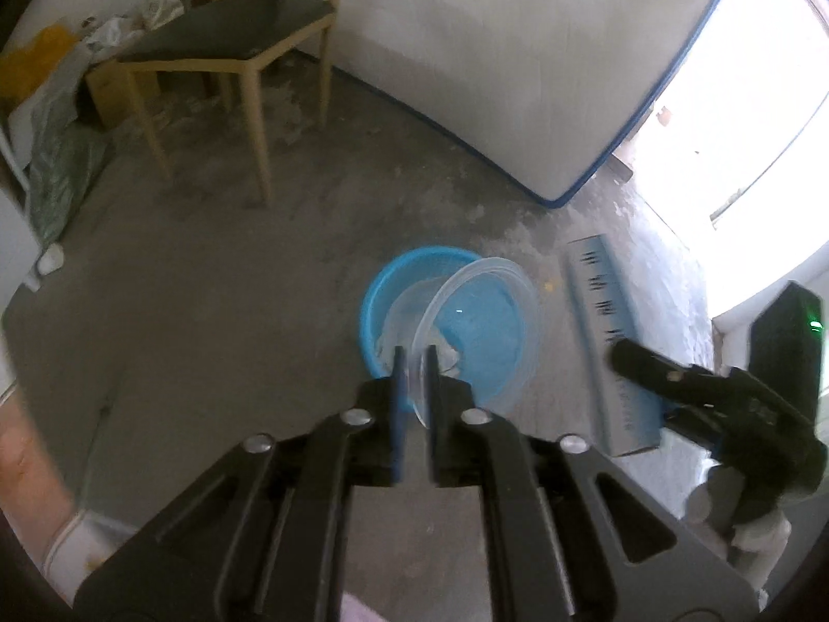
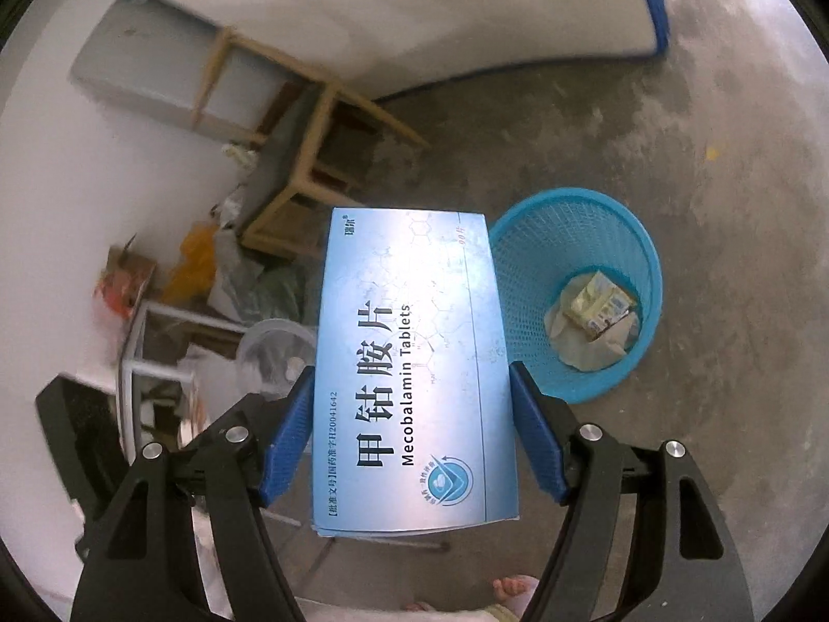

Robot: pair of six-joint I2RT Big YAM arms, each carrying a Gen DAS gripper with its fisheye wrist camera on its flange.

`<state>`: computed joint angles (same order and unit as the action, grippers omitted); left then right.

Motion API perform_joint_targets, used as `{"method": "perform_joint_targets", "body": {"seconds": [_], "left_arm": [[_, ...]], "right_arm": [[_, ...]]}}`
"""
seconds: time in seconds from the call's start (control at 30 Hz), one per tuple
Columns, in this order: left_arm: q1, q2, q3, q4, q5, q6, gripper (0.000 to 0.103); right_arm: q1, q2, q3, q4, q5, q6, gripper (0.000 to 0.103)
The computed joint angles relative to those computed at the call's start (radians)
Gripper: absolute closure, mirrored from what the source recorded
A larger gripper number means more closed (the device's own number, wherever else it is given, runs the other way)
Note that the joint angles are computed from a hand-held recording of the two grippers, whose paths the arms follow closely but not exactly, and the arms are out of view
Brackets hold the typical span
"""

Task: Collect trash
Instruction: 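Carry the bowl and tablet box to the wastebasket and release both, then grasp the pink sponge with the left gripper while the right grasps the white cloth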

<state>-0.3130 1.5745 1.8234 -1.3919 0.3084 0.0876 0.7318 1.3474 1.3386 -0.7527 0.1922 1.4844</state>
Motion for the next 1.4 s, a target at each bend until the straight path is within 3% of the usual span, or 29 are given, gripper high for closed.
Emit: {"method": "perform_joint_targets", "body": {"seconds": [0.07,0.13,0.23,0.4,0.57,0.73,0.87,1.1,1.27,1.4], "left_arm": [[-0.003,0.026,-0.011,0.034,-0.027,-0.073,0.061],[0.002,0.024,-0.025,0.047,-0.038,-0.105,0.061],[0.019,-0.018,-0.061,0.071,-0.039,-0.074,0.061],[0.073,-0.115,-0.099,0.091,-0.04,-0.022,0.06],[0.143,-0.224,-0.102,0.062,0.009,0.053,0.055],[0.247,-0.325,-0.108,0.045,0.087,0.077,0.044],[0.359,-0.377,-0.11,0.011,0.155,0.112,0.039],[0.679,-0.38,-0.059,-0.072,0.283,0.23,0.032],[0.922,-0.3,0.014,-0.136,0.36,0.22,0.03],[1.042,-0.215,0.063,-0.195,0.374,0.197,0.029]], "right_arm": [[-0.042,0.008,-0.059,0.01,-0.016,0.047,0.027],[-0.044,0.007,-0.093,0.007,0.001,0.095,0.027],[-0.017,-0.014,-0.146,0.023,0.034,0.12,0.027],[0.06,-0.04,-0.143,-0.059,0.094,0.101,0.027],[0.152,-0.064,-0.072,-0.179,0.19,0.089,0.027],[0.238,-0.043,0.056,-0.284,0.276,0.045,0.027],[0.276,0.001,0.17,-0.315,0.283,-0.016,0.027],[0.317,0.157,0.435,-0.31,0.249,-0.179,0.027],[0.321,0.311,0.633,-0.259,0.142,-0.306,0.027],[0.316,0.481,0.859,-0.272,0.021,-0.373,0.027]]}}
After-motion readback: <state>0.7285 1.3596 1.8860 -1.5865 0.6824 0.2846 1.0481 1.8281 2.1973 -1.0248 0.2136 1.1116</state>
